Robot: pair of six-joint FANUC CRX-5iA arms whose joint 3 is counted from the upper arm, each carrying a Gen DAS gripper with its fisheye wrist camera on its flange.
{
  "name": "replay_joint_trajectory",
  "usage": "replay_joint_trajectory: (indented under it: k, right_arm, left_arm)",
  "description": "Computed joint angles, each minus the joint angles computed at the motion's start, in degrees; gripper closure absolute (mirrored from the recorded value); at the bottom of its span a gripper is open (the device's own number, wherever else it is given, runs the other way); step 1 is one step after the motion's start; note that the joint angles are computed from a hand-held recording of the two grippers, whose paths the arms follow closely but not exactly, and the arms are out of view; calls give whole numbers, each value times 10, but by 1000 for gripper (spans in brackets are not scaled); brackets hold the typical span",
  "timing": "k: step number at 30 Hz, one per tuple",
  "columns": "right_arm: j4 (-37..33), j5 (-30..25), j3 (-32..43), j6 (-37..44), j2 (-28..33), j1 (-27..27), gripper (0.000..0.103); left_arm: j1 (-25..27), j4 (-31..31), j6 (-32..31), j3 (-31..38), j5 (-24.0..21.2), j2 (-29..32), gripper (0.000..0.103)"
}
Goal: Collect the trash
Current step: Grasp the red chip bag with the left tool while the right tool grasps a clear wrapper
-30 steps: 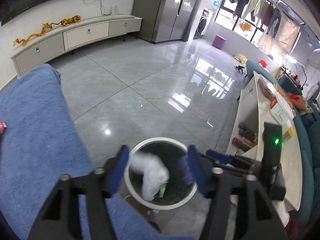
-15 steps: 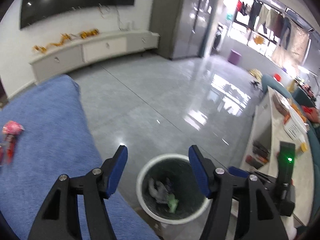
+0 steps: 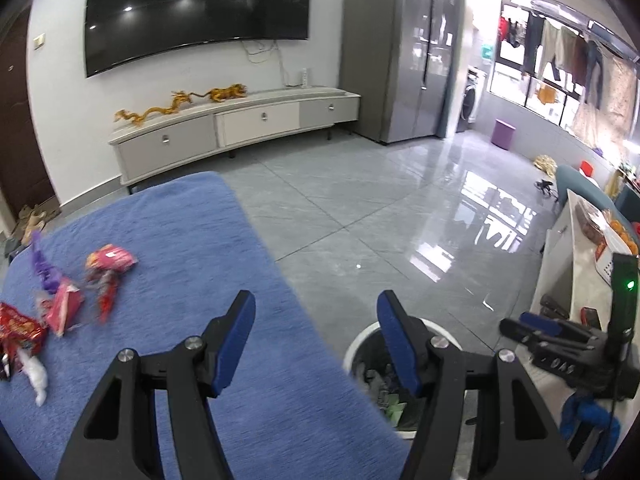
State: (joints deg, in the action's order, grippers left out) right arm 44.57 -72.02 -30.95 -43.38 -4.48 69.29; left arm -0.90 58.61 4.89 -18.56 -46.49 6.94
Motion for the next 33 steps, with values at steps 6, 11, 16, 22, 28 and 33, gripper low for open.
replay_joint_trajectory:
  k: [6,11,16,22,28,33]
  right_arm:
    - [9,-16,59,62,34,-10,53]
    - [22,9,122,137,77,-40,51]
    - [33,60,185,216,123,-74,47]
    - [23,139,286,337,201,-121,46]
    - [-11,210,388,439,279,-162,46]
    - [-87,265,499,529,360,-197,46]
  left_arm:
    - [52,15,-10,17,5,20,41]
    - [98,18,3,59,38,66,41]
    - [153,15,58,137,54,138,32]
    - [193,-38,145,251,57,217,32]
    - [210,-106,232,355,-12,282,32]
    - [206,-147,278,435,-64,335,32]
